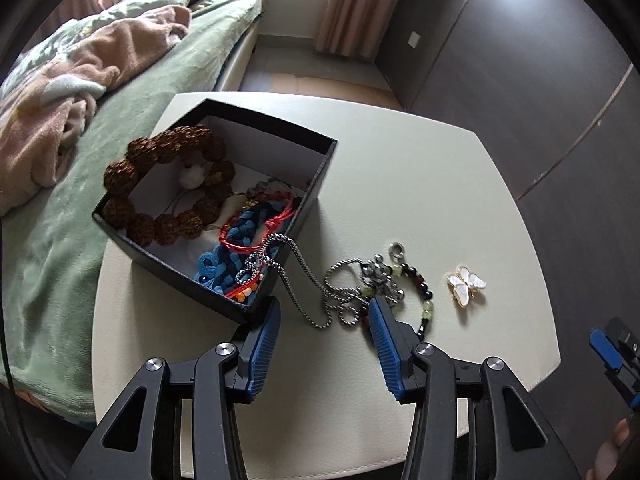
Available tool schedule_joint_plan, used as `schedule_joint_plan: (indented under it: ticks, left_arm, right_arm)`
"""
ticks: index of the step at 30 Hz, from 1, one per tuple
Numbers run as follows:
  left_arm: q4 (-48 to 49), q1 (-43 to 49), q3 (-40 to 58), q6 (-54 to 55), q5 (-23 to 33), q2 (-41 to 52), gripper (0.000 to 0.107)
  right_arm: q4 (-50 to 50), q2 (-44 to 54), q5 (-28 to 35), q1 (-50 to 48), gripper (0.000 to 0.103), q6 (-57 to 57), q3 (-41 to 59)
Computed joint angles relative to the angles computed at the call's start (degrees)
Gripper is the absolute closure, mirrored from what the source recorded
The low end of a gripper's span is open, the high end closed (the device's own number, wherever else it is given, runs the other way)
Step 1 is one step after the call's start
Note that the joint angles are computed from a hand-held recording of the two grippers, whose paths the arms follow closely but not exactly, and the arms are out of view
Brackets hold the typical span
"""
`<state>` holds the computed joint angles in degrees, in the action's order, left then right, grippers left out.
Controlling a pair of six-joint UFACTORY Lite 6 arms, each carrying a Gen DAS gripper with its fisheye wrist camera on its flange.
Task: Organize jewelry
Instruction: 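Grasp the silver chain necklace with the left gripper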
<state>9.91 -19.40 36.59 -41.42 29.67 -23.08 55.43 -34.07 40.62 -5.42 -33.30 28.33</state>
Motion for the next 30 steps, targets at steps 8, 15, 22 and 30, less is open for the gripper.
schedule_joint_plan:
  ticks: [8, 15, 22, 30]
  left_arm:
    - [-7.1, 1.3, 0.5, 1.6, -0.6, 0.4, 0.058]
    - [1.3, -6.9, 4.9, -14.4, -2.8, 7.8, 0.058]
    - [14.3, -11.3, 10.9, -28.8, 0.7, 15.4, 0.059]
    - [17.7, -11.9, 14.3, -31.0, 1.6, 22.3, 0.085]
  right_arm:
    - [0.4, 1.3, -0.8, 2.0, 0.048, 0.0, 0.3]
    - [0.2, 1.2, -0.8, 2.3, 0.048, 0.0, 0.0]
    - [2.9, 2.3, 0.9, -1.4, 0.048, -3.6, -1.4]
    - [3.8, 2.4, 1.4, -1.8, 0.048, -5.2, -1.9]
